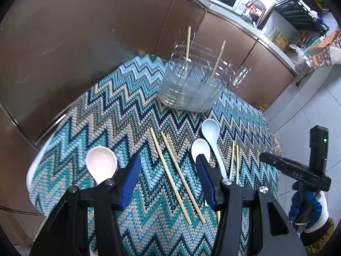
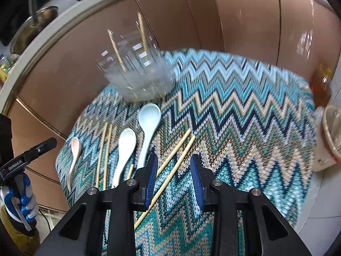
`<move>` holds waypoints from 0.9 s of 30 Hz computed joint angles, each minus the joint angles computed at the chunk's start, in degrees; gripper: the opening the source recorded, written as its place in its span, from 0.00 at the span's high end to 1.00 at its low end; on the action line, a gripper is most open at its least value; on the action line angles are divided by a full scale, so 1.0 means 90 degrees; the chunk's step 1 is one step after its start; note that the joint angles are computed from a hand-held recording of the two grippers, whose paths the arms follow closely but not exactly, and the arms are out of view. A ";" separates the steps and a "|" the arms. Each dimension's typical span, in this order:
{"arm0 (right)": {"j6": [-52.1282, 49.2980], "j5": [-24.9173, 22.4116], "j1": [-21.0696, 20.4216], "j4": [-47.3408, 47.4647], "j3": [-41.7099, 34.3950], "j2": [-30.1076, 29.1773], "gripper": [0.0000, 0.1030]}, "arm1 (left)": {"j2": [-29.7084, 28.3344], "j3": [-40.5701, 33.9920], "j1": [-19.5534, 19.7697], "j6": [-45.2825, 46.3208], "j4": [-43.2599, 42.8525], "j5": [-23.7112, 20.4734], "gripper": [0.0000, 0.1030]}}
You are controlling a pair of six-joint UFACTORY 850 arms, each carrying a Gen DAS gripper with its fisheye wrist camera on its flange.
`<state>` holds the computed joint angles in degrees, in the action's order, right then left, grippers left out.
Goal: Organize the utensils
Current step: 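Lower the right tool onto a chopstick while the left tool lowers onto another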
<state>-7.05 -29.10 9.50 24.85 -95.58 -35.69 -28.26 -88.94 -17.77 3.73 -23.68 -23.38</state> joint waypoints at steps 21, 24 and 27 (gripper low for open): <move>0.0721 -0.1420 -0.0019 -0.0899 -0.1891 -0.1501 0.76 | -0.1843 -0.2285 0.0085 -0.1208 0.0623 -0.1817 0.67; 0.0718 -0.1507 -0.0029 -0.0927 -0.2008 -0.1595 0.77 | -0.2109 -0.2642 0.0080 -0.1355 0.0696 -0.2061 0.73; 0.0673 -0.1581 -0.0057 -0.0836 -0.2119 -0.1685 0.78 | -0.2417 -0.3058 0.0075 -0.1554 0.0844 -0.2351 0.79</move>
<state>-0.99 -43.33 8.98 17.33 -114.66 -50.85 -50.01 -116.46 -17.09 -10.25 -16.09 -44.53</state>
